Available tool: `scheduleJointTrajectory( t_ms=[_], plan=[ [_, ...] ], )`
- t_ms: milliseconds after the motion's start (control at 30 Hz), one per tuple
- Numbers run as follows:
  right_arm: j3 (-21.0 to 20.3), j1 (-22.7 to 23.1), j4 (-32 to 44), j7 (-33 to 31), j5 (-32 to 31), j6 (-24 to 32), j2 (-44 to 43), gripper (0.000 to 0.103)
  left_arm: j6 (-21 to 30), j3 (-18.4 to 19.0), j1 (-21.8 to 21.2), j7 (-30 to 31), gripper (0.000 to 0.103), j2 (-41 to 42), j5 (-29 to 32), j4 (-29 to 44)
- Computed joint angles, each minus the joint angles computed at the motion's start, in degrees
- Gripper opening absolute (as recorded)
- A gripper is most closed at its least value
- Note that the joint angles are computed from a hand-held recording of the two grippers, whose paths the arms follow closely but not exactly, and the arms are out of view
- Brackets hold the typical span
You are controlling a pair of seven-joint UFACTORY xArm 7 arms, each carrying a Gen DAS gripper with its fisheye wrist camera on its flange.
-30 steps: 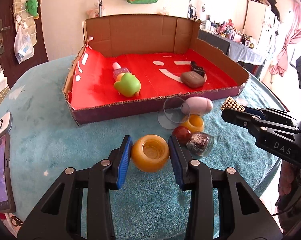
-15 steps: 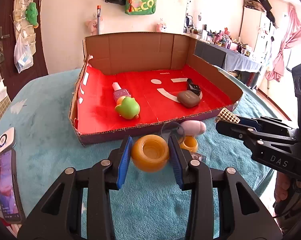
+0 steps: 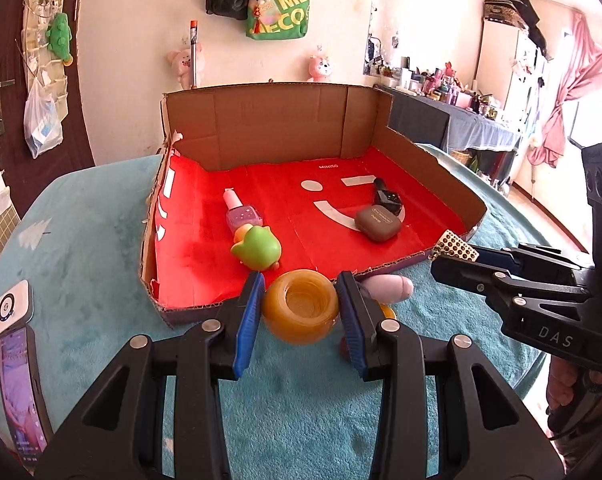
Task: Organize rigid objects
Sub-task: 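Carry the orange cup and gold studded cylinder into the box and lower them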
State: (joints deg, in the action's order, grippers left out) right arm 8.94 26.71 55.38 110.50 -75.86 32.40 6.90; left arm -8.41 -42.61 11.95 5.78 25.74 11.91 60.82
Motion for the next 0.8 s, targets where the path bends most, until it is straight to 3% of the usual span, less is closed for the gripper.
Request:
scheduleJointTrajectory(
  t_ms=[400,567,800],
  plan=[
    [-0.60,-0.97,0.90,-2.69,0.81,-0.20,0.05,0.028,3.70,0.37,-1.65,3.66,0.035,2.79,-3.26,5.05],
    [-1.20,-1.55,1.60,-3.97,1.26,-1.37,0.84,0.028,4.61,4.03,-5.84,6.14,0.035,3.44,-6.66,7.45],
    [-2.24,-2.41,2.16,-5.34,2.25,-3.20,1.67,0.028,8.14,4.59,-7.49,10.39,0.035,6.27,-11.49,11.91]
  ],
)
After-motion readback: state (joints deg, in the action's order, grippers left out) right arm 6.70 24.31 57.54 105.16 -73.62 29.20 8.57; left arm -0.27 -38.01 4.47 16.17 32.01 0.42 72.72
